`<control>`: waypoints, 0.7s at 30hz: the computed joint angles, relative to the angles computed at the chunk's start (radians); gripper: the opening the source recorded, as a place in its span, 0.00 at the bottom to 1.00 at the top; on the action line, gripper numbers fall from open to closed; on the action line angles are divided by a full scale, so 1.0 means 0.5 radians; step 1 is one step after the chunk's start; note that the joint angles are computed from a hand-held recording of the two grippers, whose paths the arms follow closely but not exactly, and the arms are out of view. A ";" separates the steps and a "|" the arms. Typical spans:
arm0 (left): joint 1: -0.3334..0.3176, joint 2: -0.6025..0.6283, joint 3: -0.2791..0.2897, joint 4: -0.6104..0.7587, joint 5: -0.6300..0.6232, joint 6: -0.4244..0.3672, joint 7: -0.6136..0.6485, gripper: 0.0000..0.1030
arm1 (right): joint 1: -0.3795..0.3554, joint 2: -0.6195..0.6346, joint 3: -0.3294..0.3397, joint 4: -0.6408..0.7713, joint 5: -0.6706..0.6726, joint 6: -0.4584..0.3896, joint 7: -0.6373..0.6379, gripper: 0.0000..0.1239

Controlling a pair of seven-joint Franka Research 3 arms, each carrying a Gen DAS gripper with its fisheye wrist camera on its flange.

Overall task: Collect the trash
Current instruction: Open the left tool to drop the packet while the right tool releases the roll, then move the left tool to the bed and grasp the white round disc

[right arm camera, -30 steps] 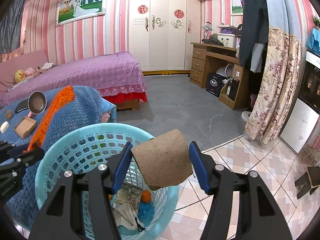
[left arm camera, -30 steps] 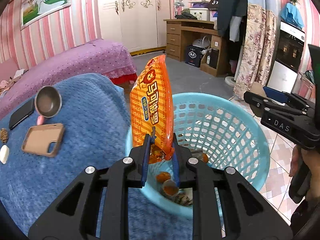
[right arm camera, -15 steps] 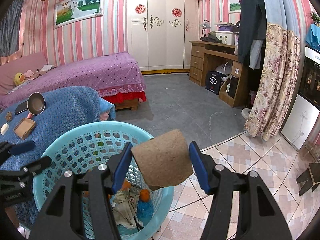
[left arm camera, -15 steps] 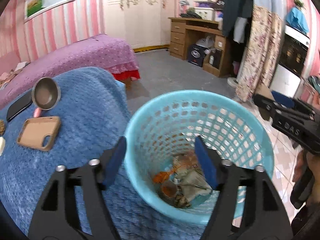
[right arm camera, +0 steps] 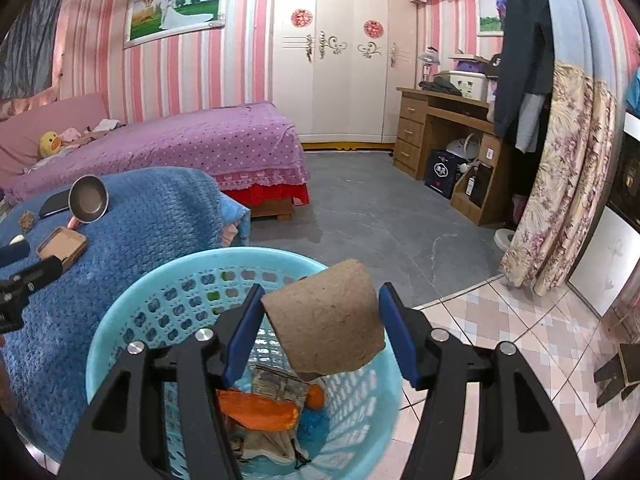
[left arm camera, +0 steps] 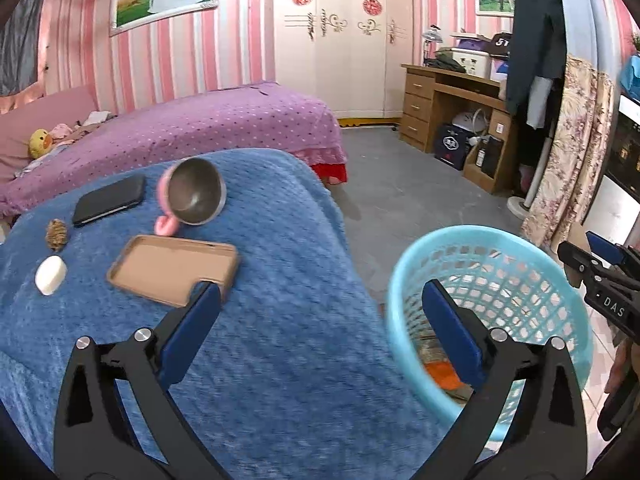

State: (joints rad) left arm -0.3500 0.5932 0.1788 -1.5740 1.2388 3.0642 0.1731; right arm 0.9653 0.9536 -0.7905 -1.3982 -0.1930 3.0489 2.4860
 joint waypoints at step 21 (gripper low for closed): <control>0.360 -0.318 -0.020 -0.253 0.768 -0.007 -0.622 0.95 | -0.215 0.204 0.276 0.737 -0.350 -0.526 0.244 0.79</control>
